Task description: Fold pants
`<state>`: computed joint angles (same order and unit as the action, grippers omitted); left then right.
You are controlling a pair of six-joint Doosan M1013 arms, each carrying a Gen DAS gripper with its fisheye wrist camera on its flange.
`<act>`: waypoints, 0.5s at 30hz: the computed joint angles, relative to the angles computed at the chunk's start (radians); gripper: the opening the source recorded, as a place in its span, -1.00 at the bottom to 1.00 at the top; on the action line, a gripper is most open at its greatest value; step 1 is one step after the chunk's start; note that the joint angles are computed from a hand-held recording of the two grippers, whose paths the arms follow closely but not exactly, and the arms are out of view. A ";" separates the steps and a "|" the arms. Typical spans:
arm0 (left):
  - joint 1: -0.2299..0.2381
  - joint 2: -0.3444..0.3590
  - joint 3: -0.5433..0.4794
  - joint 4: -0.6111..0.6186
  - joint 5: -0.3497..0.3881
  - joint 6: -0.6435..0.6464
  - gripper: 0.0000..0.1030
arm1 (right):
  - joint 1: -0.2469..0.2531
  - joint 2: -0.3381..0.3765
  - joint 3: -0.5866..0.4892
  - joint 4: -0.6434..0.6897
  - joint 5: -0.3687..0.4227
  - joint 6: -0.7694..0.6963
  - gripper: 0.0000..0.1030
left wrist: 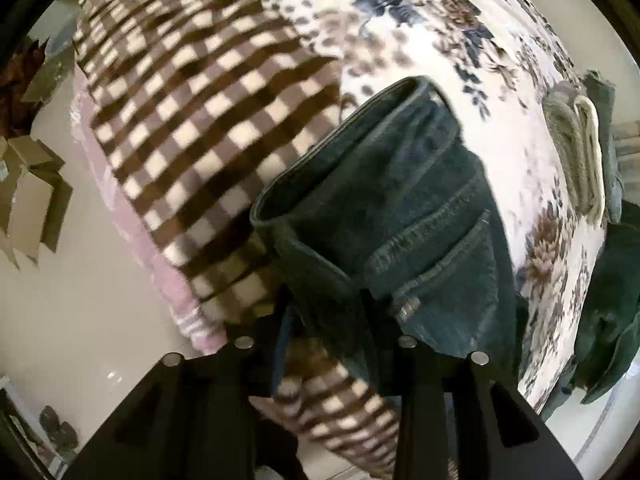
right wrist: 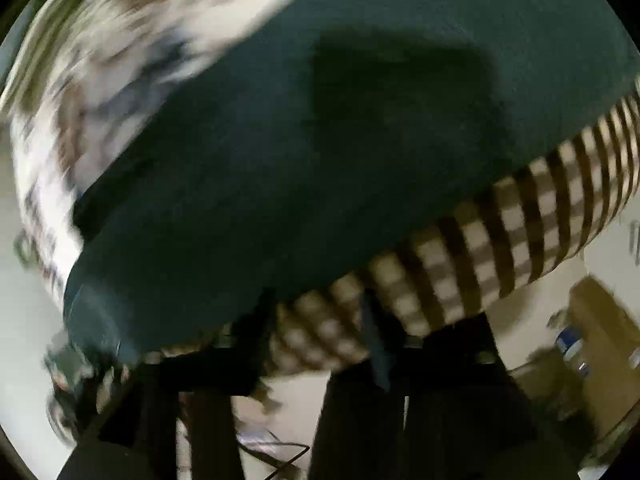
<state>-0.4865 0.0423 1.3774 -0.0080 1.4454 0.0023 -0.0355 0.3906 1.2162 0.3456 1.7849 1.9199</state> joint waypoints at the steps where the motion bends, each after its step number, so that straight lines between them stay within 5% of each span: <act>1: -0.003 0.004 -0.017 0.002 0.021 0.011 0.03 | 0.012 0.011 -0.039 0.025 0.035 -0.032 0.05; 3: -0.011 0.004 -0.031 0.027 0.036 0.005 0.41 | 0.038 0.039 -0.107 0.072 0.074 -0.070 0.13; 10: -0.005 0.017 -0.011 0.112 0.093 -0.001 0.43 | 0.181 0.239 -0.417 0.119 0.050 -0.209 0.16; 15: 0.010 0.011 0.028 0.104 0.073 -0.002 0.44 | 0.243 0.444 -0.685 0.082 0.199 -0.173 0.16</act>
